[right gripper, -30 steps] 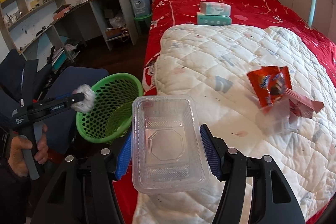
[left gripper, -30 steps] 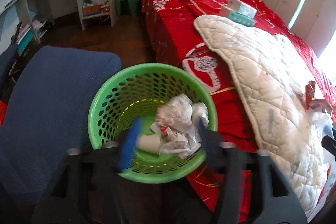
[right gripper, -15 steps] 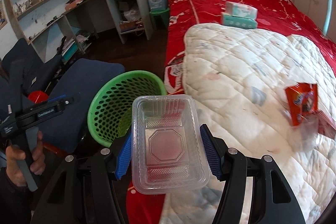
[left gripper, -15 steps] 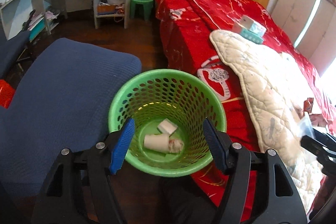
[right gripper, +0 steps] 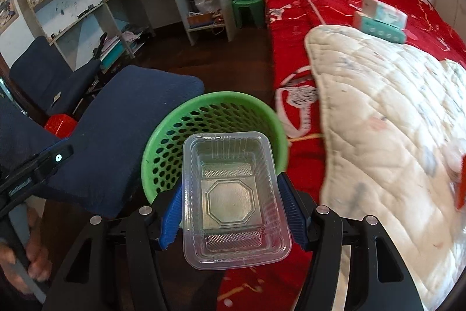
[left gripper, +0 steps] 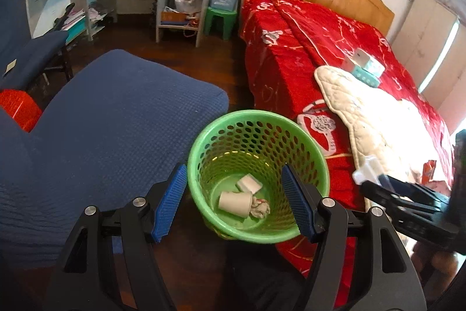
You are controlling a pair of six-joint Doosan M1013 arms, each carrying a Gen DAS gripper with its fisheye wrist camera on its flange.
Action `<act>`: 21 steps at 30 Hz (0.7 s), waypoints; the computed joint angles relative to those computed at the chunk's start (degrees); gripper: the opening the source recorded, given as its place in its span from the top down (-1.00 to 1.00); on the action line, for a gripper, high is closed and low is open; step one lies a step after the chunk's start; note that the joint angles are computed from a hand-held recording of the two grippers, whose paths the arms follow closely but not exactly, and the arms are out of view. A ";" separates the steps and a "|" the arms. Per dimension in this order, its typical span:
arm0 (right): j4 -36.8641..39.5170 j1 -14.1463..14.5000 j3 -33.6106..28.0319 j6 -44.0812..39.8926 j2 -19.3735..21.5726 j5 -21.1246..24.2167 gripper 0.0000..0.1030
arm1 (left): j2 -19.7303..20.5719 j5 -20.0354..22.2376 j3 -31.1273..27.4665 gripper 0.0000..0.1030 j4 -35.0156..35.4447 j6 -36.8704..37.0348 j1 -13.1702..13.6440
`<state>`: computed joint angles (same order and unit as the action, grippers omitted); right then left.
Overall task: Collect trash
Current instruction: 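Drop the foil into the basket with the left gripper while the right drops the plastic box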
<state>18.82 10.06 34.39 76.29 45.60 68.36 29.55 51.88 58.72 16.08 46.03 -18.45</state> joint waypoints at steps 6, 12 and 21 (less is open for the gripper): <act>2.66 1.02 -6.18 3.17 3.99 3.12 -0.44 | -0.48 -0.57 0.86 -0.30 -0.27 -0.87 0.27; 4.20 1.26 -5.93 3.53 3.87 2.58 -0.52 | -0.38 -0.60 0.73 -0.30 -1.11 -0.27 0.20; 1.58 -0.94 2.95 1.31 -2.06 -3.07 -0.61 | 0.32 -0.63 -1.08 -0.30 -2.17 2.49 -0.94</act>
<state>20.41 9.12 37.33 77.60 43.54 65.29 29.87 51.25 57.65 13.91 48.53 -19.39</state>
